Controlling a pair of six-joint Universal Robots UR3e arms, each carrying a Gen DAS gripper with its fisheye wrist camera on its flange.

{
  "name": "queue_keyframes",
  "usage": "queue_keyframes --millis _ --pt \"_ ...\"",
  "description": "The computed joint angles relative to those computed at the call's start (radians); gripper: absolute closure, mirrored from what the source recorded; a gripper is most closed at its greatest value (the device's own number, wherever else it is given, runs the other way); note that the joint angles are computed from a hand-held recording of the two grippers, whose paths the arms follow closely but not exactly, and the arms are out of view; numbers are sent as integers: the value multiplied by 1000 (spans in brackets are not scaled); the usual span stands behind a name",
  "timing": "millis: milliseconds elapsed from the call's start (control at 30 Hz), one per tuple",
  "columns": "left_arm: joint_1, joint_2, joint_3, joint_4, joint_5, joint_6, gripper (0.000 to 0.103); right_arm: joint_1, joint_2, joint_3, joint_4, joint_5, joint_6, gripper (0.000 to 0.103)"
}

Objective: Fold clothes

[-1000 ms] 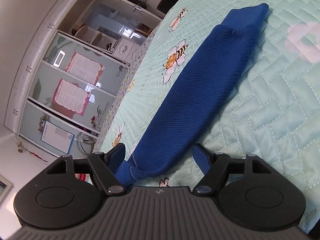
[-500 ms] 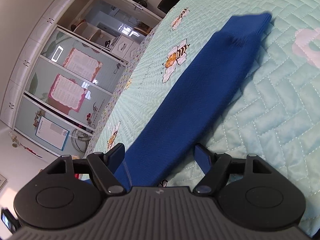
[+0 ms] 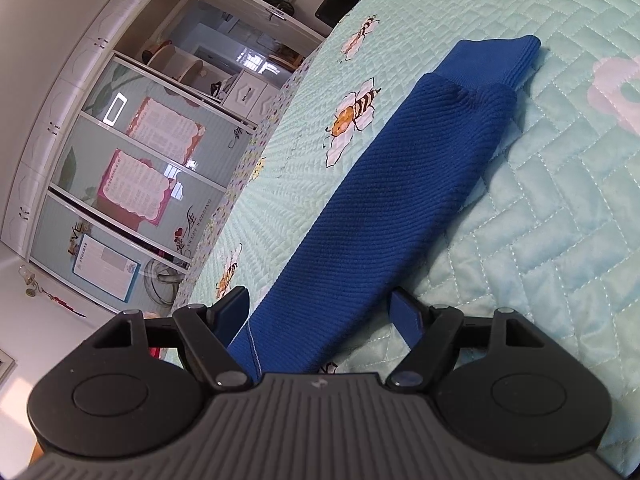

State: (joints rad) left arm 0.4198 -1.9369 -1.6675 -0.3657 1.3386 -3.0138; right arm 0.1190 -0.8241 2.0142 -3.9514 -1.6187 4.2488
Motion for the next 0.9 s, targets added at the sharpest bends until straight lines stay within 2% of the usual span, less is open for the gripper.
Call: queue_keyframes --millis 100,133,233,300,333,367,467,500,533,600,633,667,700,733,800,833,900 --pt "16 66 -153 50 -18 -8 38 9 4 -3 -2 -13 -17 27" --pt "18 63 -162 59 -23 -35 35 13 5 -3 -2 -17 -25 27" --pt "12 53 -159 60 -50 -79 36 16 3 0 -1 -21 -43 27" --pt "37 64 -163 46 -141 -73 64 15 3 4 -5 -20 -48 27" --pt "50 69 -164 39 -187 -71 87 14 3 6 -8 -18 -49 27" --pt "62 73 -166 32 -233 -68 87 15 0 12 -13 -18 -49 27" --pt "94 163 -269 123 -277 -80 87 7 -3 28 -31 -4 -48 27" --pt "119 194 -296 111 -310 -86 87 5 -4 31 -36 0 -48 27" --pt "145 226 -322 93 -344 -92 86 4 -5 32 -33 0 -48 27" --pt "171 248 -342 37 -353 -85 72 3 -8 33 -29 0 -49 27" --pt "163 236 -340 37 -309 -92 55 3 -10 33 -27 0 -50 27" --pt "153 221 -337 38 -262 -101 45 3 -15 36 -25 3 -51 27" --pt "141 212 -340 51 -212 -118 44 -1 -25 44 -25 17 -52 27" --pt "144 215 -356 67 -214 -123 44 -9 -35 56 -34 47 -57 26" --pt "148 219 -370 79 -227 -131 38 -43 -54 97 -107 197 -81 27" --pt "144 215 -353 59 -231 -127 31 -61 -56 108 -153 300 -88 27" --pt "137 211 -330 26 -233 -112 23 -76 -84 105 -125 501 -80 27"
